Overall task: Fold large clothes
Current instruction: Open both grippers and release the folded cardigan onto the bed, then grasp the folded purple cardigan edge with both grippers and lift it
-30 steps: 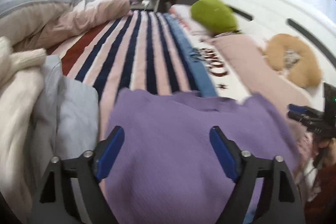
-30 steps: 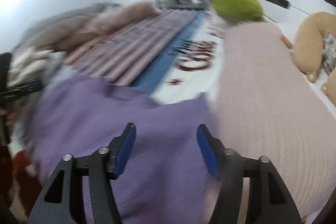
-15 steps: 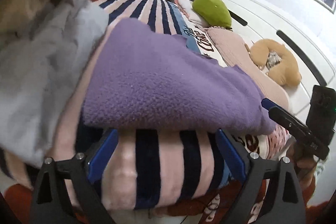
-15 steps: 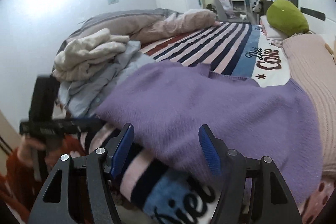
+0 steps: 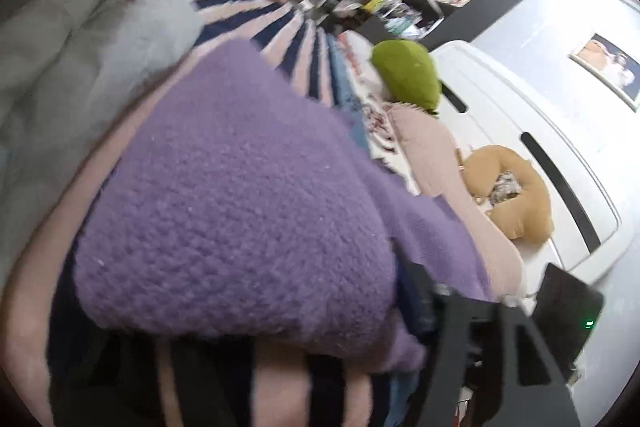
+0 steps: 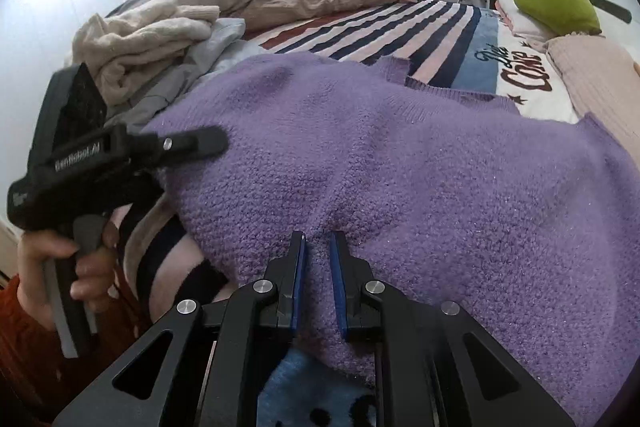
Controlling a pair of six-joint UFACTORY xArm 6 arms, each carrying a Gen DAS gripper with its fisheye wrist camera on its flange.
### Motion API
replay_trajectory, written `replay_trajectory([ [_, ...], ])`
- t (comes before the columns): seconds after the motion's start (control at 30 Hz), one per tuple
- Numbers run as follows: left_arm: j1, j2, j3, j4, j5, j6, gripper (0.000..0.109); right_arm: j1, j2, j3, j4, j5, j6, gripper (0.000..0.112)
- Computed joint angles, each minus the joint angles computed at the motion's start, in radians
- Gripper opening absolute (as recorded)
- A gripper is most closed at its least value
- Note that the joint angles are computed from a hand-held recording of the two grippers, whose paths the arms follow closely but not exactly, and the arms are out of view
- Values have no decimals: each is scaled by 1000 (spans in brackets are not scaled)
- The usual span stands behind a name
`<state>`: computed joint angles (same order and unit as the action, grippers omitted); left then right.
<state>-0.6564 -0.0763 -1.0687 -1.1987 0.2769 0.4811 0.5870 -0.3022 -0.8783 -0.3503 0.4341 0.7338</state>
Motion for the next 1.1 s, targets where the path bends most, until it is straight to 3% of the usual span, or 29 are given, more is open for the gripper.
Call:
replay_trajectory([
  [0.1,-46,-14,-17,180,-60,-64,38,-14,-22,41,65,-64,-29,8],
  [0.2,-85,1,-70,392,-81,-111,36,-31,-53,91,194,-138,-109,8],
  [0.27,-108,15,-111,452,-82,-85,35,-43,-126,150,328,-176,-204,8],
  [0.33,-133,48,-186,411,-43,17,35,-67,-223,210,330,-183,-192,11],
  [0.37,-148,73,-230,385,-19,60,34,-92,-291,243,269,-167,-136,15],
  [0.4,-160,95,-267,359,7,99,34,-120,-360,270,194,-135,-70,21],
  [0.5,-190,197,-404,312,123,153,34,-208,-584,337,43,15,49,22],
  [0.6,-199,321,-537,270,271,159,34,-281,-738,381,48,122,47,22],
  [0.67,-187,365,-580,188,366,192,35,-314,-793,405,89,142,20,23],
  [0.77,-198,353,-556,179,339,234,41,-330,-802,415,144,132,-32,31],
  [0.87,-172,331,-544,105,394,263,53,-329,-737,380,208,68,-103,47],
  [0.97,-148,276,-484,54,414,295,64,-299,-626,301,231,-2,-161,52],
  [1.07,-127,191,-397,9,403,312,71,-254,-526,198,167,1,-155,62],
  [1.1,-115,159,-364,-15,398,327,78,-243,-501,173,136,3,-142,68],
])
